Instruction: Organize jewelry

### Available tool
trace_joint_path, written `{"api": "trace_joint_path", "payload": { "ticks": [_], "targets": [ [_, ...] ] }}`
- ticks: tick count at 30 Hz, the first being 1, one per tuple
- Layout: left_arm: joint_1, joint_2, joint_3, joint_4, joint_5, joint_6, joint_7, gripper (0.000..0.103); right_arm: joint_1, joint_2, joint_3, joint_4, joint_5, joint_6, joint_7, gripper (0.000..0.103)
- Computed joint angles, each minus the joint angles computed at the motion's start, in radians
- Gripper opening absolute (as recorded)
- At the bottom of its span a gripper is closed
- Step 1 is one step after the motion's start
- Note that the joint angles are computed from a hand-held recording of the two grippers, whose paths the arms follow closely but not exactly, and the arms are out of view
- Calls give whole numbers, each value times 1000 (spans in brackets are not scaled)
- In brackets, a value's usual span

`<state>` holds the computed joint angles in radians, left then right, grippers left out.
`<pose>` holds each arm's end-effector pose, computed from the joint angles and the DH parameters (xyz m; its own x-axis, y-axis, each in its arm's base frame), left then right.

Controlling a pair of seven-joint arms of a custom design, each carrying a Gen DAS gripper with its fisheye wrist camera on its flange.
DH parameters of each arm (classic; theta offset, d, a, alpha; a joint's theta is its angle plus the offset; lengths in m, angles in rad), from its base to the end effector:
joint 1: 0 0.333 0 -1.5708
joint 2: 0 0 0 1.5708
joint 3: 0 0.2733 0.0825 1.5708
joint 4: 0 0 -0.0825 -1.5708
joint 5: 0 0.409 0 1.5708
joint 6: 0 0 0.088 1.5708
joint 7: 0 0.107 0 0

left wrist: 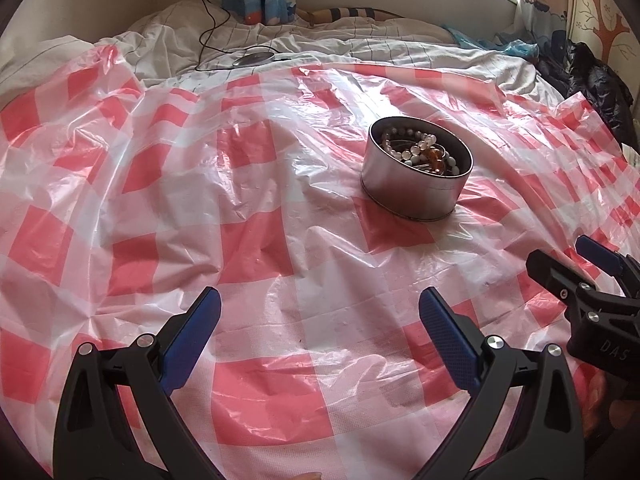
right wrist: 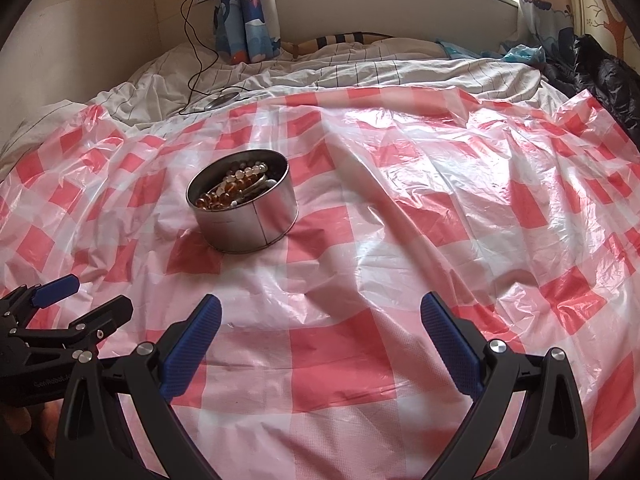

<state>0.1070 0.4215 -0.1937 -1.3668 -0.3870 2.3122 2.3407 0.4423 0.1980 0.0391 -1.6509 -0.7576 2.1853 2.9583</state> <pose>0.7318 -0.0456 0.4989 -0.5942 -0.8042 0.0131 -0.6359 0.4597 -0.6199 0.6078 0.2871 0.4894 -0.5136 -0.8560 -0.0592 -0.6092 0.4124 -0.6773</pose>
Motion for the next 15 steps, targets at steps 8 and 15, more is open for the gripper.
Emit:
{"api": "trace_joint_path", "payload": {
  "ticks": [8, 15],
  "targets": [
    [-6, -8, 2, -13, 16, 8, 2, 95, -2, 3, -1, 1, 10, 9, -9, 96],
    [-12, -10, 5, -17, 31, 9, 2, 95, -1, 0, -1, -3, 10, 8, -7, 96]
  ]
}}
